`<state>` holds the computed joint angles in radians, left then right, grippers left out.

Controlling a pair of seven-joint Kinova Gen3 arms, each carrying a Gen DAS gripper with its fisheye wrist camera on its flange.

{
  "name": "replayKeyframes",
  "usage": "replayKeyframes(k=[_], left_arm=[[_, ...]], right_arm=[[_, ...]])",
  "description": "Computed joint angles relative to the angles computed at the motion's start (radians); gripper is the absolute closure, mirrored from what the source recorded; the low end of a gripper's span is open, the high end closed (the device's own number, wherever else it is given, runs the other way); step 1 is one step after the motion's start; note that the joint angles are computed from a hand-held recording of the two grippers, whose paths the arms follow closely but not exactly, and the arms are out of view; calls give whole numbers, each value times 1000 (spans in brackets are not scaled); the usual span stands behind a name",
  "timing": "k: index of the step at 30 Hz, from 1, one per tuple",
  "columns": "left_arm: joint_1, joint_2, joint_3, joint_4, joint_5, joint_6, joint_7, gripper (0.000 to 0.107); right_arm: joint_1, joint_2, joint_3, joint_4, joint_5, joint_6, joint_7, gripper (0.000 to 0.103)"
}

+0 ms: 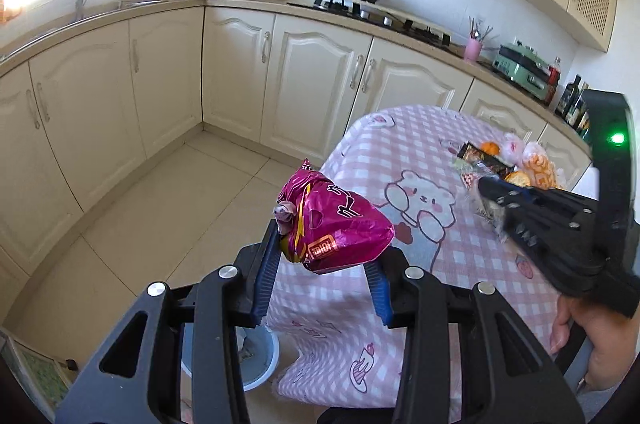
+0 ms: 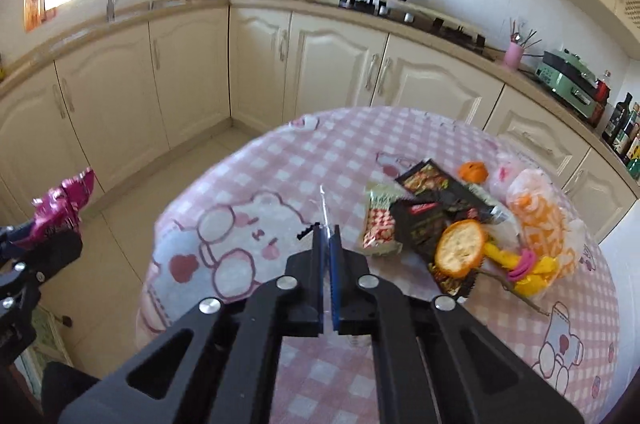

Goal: Collect trash
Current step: 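Carry the pink wrapper with the left tool while the right tool grasps a clear plastic wrapper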

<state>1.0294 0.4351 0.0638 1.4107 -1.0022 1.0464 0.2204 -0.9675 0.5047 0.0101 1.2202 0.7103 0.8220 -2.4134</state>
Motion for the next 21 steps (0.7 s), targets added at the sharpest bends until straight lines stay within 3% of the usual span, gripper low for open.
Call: replayKeyframes(k=[3, 8, 14, 21], left_arm=[[13, -21, -3, 28, -23, 8, 38, 70], [30, -60, 17, 79, -65, 65, 113, 70], [18, -108, 69, 161, -71, 143, 199, 70], [-39, -144, 121, 276, 7, 167, 283, 70]], right_arm=[[-30, -46, 17, 51, 61, -53, -67, 100], [-38, -106, -26, 87, 92, -145, -94, 100], [3, -76, -115, 27, -72, -217, 70, 100], [3, 46, -167, -95, -271, -188, 258, 100]])
